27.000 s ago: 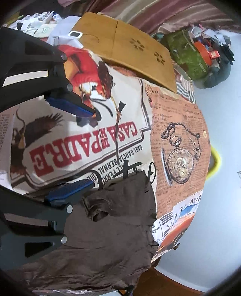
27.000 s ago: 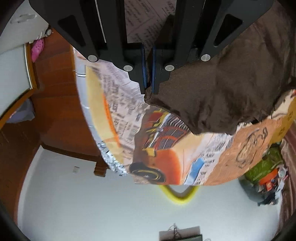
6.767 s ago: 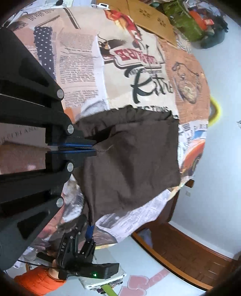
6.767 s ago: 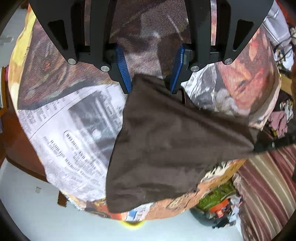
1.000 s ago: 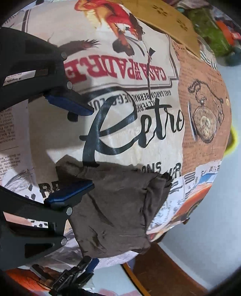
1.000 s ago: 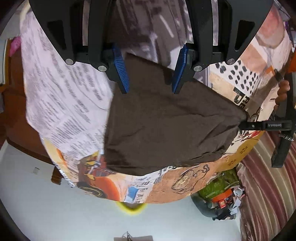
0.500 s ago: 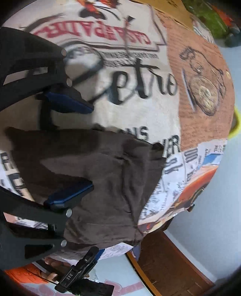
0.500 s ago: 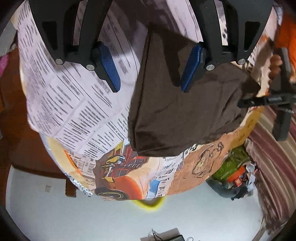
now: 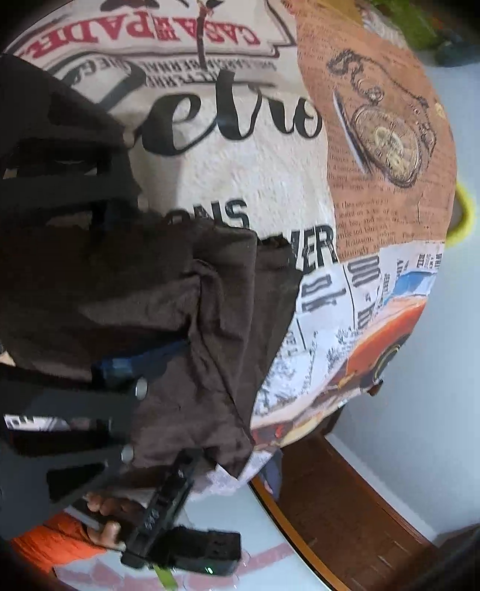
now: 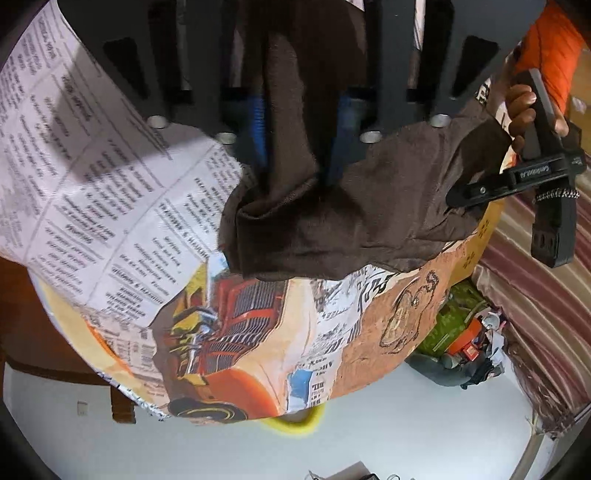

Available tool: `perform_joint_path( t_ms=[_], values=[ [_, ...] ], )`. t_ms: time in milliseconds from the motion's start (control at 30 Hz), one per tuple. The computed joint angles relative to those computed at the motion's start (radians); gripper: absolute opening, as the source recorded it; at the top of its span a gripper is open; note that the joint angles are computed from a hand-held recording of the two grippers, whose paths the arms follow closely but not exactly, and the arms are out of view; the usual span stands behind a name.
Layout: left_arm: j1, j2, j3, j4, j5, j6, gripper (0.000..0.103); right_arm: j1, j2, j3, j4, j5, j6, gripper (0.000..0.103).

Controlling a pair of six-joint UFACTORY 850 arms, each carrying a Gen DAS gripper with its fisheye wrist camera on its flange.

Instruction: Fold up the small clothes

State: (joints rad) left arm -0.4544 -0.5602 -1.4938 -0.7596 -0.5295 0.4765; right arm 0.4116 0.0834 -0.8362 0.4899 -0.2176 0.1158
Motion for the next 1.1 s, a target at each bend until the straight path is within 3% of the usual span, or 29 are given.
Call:
perform_joint_path(
  t_ms=[100, 300, 500, 733, 867, 1100],
  values=[
    [0.001, 0.002, -0.002, -0.014, -0.007, 0.006, 0.021, 0.004, 0.000, -0.003, -0.039, 0.000, 0.032, 0.011],
    [-0.016, 0.042, 0.014, 0.074, 0.020, -0.067, 0.011, 0.004, 0.019, -0.009, -0.002, -0.012, -0.013, 0.007],
    [-0.020, 0.134, 0.074, 0.086, 0.061, -0.089, 0.009, 0.027, 0.062, -0.043, -0.151, -0.027, 0.095, 0.007],
    [0.008, 0.302, 0.197, 0.102, 0.122, -0.086, 0.009, 0.114, 0.075, -0.112, -0.424, -0.036, 0.339, 0.007],
    [0.053, 0.396, 0.274, 0.134, 0.140, -0.097, 0.009, 0.174, 0.052, -0.161, -0.544, -0.041, 0.454, 0.007],
    [0.167, 0.493, 0.383, 0.112, 0.108, -0.060, 0.009, 0.271, -0.043, -0.248, -0.604, -0.048, 0.520, 0.006]
  ],
)
